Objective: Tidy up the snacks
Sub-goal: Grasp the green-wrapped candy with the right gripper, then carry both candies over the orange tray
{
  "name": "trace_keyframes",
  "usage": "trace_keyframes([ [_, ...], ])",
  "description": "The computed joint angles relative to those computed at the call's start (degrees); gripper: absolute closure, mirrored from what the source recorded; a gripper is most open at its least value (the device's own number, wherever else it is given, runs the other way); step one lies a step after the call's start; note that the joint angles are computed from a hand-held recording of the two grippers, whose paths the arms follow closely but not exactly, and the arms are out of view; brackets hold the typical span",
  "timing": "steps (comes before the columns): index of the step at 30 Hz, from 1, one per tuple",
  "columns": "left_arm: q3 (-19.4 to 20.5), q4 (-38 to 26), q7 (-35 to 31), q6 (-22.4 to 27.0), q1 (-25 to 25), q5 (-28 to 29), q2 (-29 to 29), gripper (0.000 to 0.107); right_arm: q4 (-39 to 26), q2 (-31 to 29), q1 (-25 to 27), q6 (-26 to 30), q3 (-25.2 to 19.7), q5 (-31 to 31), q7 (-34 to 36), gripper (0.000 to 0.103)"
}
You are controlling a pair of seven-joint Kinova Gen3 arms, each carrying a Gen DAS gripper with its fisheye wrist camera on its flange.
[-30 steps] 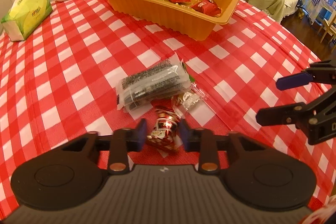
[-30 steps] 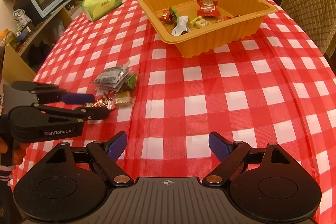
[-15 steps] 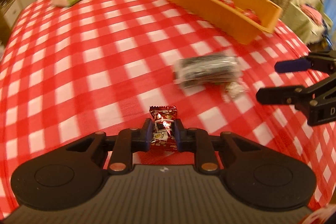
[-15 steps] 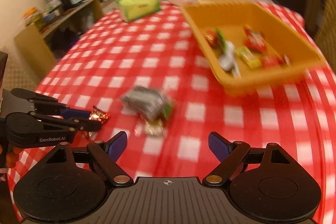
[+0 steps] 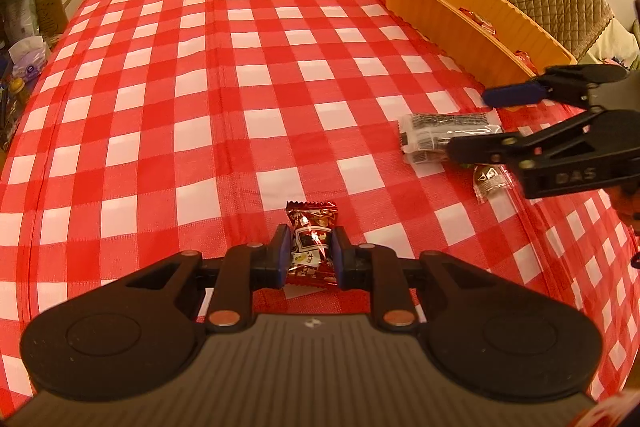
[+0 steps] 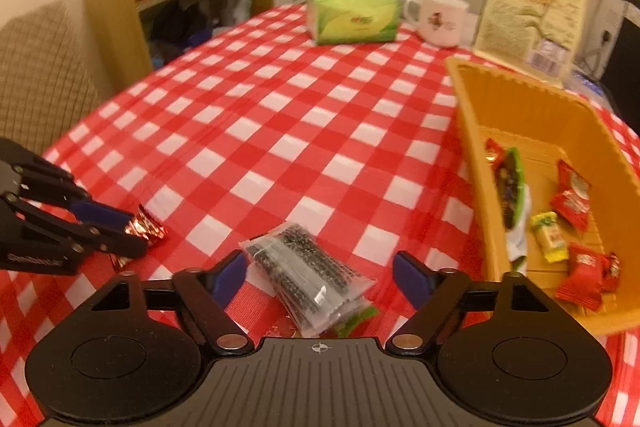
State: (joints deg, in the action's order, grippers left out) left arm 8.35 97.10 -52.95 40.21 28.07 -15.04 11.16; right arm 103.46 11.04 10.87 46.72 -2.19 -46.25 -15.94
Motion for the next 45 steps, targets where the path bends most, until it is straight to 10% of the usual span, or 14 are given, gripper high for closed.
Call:
trace_keyframes([
  [12, -0.09, 0.14, 0.08, -0.05, -0.36, 0.42, -0.05, 0.088, 2.95, -0.74, 2.49, 13.07, 1.09, -4.5, 7.01, 0.036],
  [21, -0.2, -0.02, 1.62, 0.5, 0.13, -0.57, 0.0, 0.088, 3.19, -2.29, 1.13, 3.01, 3.96, -3.89, -2.39, 0.036],
  [45, -0.24, -0.04, 7.86, 3.03, 0.9, -4.3, -0.47, 0.088, 4.1, -2.23, -1.38, -6.62, 0.52, 2.9, -10.4, 0.076],
])
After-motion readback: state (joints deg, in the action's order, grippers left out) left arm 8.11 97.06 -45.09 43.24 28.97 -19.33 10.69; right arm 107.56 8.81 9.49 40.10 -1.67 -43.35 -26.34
